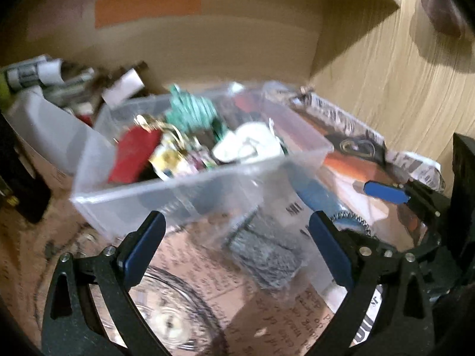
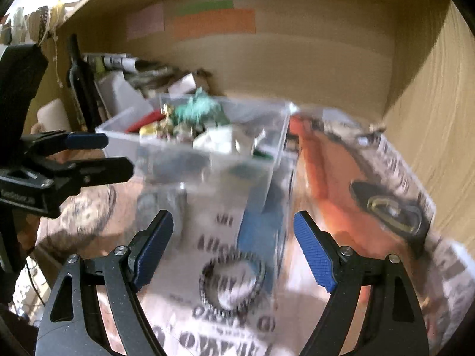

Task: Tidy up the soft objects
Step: 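Grasp the grey mesh pouch with the left tool while the right tool grasps the braided bracelet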

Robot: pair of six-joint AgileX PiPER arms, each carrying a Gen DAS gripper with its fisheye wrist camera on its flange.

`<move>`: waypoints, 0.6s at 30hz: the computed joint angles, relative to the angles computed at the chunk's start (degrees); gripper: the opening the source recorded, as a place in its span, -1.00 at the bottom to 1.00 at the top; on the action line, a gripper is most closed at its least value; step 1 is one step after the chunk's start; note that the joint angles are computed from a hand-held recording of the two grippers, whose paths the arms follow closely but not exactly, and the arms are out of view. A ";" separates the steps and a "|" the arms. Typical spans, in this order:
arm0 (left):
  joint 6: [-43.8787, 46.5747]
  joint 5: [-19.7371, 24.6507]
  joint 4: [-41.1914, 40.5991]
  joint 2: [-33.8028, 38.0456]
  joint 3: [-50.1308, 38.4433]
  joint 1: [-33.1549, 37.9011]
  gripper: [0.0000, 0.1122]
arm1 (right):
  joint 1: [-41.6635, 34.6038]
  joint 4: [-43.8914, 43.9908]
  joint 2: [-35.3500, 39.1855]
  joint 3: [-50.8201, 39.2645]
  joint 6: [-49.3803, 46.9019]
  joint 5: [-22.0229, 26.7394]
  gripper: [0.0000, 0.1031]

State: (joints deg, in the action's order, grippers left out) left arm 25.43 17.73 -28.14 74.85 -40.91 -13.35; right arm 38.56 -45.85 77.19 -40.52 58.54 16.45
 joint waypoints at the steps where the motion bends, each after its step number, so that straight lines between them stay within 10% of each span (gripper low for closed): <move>1: -0.64 -0.20 0.24 0.96 -0.10 -0.63 0.76 | 0.11 0.36 0.13 0.61 0.19 -0.35 0.58; 10: -8.38 -1.42 6.25 9.02 -2.17 -4.69 0.75 | -0.75 1.30 0.71 4.56 0.88 -4.02 0.49; 18: 5.84 -0.33 -7.46 11.05 -1.53 -2.51 0.50 | -1.33 -2.86 1.25 4.89 3.57 -3.45 -0.22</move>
